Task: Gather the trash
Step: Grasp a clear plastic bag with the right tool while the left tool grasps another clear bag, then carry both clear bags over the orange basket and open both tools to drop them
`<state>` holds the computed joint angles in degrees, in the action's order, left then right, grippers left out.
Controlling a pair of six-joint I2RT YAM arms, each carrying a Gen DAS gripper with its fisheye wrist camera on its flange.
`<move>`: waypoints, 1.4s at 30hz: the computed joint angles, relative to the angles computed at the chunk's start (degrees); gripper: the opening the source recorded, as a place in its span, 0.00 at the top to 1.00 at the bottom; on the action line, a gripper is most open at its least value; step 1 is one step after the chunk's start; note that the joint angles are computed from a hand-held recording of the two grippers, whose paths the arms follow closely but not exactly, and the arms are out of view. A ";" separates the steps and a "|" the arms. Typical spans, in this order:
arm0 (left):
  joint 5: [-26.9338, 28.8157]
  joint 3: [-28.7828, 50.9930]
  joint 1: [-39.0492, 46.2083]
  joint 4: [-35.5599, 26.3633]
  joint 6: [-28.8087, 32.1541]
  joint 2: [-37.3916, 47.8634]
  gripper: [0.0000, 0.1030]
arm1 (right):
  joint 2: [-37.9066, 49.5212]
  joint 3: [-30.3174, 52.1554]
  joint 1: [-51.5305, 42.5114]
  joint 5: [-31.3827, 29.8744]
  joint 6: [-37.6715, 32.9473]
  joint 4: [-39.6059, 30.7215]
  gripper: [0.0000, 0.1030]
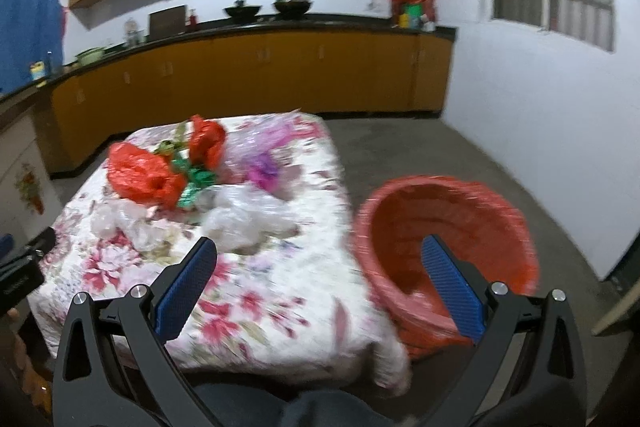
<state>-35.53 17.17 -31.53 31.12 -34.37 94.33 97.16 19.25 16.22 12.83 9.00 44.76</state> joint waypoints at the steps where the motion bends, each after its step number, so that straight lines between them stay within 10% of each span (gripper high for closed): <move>1: 2.10 1.06 2.11 2.18 1.41 2.58 0.04 | 3.02 2.54 -0.08 -0.86 0.02 0.05 0.05; 7: 9.31 10.64 9.34 7.08 6.83 15.57 0.04 | 17.01 18.63 -0.13 -4.85 -1.05 -5.82 0.21; 22: 18.10 32.39 15.60 -4.17 11.83 31.80 0.24 | 33.29 39.67 -0.61 -10.53 -3.76 -18.42 0.49; 28: 20.68 32.56 15.73 -3.24 11.45 33.77 0.41 | 33.98 39.40 -0.96 -13.00 -4.84 -18.59 0.82; 32: 22.56 31.40 14.95 -0.88 12.12 33.84 0.68 | 32.17 36.24 -1.63 -14.40 -4.48 -16.39 0.86; 42: 22.25 23.95 12.74 4.81 11.84 28.29 0.80 | 25.33 27.68 -4.48 -15.55 -4.84 -11.13 0.87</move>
<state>-13.29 41.13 -18.79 35.93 -22.53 122.61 122.50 46.93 11.74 -2.72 4.16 33.63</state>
